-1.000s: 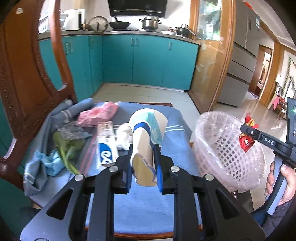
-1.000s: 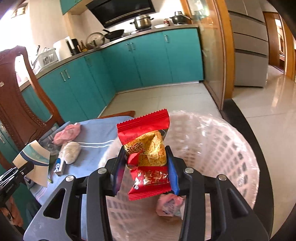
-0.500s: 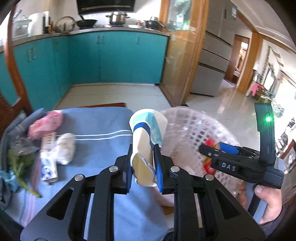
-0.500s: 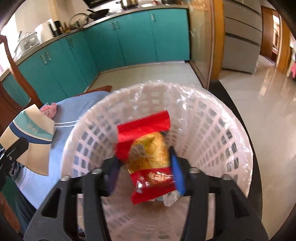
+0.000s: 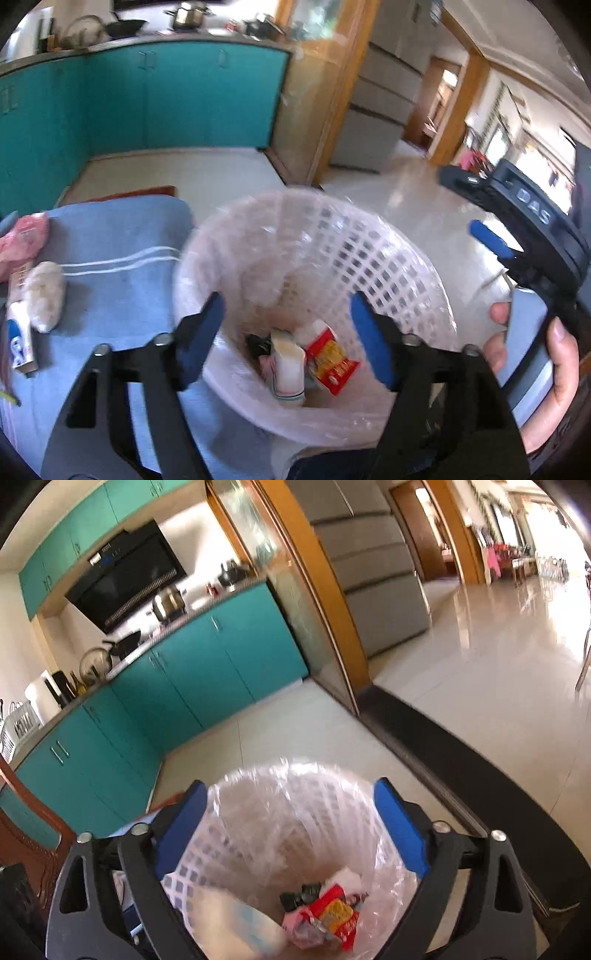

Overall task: Collect trash
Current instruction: 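Move both open grippers back over the chair seat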

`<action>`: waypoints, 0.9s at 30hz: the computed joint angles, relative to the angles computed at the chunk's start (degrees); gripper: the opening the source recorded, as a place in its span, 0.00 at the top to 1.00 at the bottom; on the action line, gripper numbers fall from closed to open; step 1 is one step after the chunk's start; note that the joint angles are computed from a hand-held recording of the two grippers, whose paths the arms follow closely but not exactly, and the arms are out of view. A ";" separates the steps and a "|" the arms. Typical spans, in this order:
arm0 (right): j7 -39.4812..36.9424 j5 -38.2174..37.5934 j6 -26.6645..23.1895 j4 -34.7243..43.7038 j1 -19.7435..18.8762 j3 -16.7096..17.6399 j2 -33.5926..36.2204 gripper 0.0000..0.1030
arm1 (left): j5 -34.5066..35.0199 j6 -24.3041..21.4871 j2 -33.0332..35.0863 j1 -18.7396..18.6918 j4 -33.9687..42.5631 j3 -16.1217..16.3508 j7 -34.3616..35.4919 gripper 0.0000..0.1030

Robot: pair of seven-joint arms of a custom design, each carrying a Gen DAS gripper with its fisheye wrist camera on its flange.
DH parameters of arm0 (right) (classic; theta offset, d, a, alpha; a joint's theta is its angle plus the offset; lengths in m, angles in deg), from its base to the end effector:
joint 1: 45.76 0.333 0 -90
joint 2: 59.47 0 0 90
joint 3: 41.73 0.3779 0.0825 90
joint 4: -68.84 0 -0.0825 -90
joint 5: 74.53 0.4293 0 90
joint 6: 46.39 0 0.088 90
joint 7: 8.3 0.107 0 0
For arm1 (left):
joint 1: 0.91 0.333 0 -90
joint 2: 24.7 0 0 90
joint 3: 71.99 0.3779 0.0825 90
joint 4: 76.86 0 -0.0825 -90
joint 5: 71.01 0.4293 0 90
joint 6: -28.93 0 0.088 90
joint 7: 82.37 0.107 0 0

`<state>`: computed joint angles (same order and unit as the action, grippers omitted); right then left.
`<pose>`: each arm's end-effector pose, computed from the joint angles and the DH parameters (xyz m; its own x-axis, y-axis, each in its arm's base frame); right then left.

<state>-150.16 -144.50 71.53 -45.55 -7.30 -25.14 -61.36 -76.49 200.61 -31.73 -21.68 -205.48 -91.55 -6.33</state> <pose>0.3886 0.4721 0.5592 -0.4099 -0.8273 -0.3841 -0.2893 0.5173 -0.8054 0.4449 -0.3790 0.5581 -0.4589 -0.8601 0.2228 -0.6635 0.1650 -0.7297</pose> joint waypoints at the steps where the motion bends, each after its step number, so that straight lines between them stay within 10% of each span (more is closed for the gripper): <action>1: -0.04 -2.87 -2.70 0.90 0.58 0.76 0.56 0.10 | 0.66 0.67 -1.21 0.87 -1.00 -0.18 -1.14 0.16; 10: -10.19 -17.18 -4.55 9.91 6.12 -0.40 8.78 0.03 | 16.65 9.91 -21.87 38.42 -12.86 -23.60 -25.16 0.03; 16: -2.41 -25.87 -2.64 13.81 9.82 -2.50 13.09 0.03 | 9.99 15.43 -27.47 38.65 -19.56 -19.39 -24.06 0.03; 27: -36.37 -7.74 7.38 35.84 13.03 -6.00 29.25 0.03 | 3.05 10.02 -35.96 40.86 -25.85 -16.21 -18.05 0.03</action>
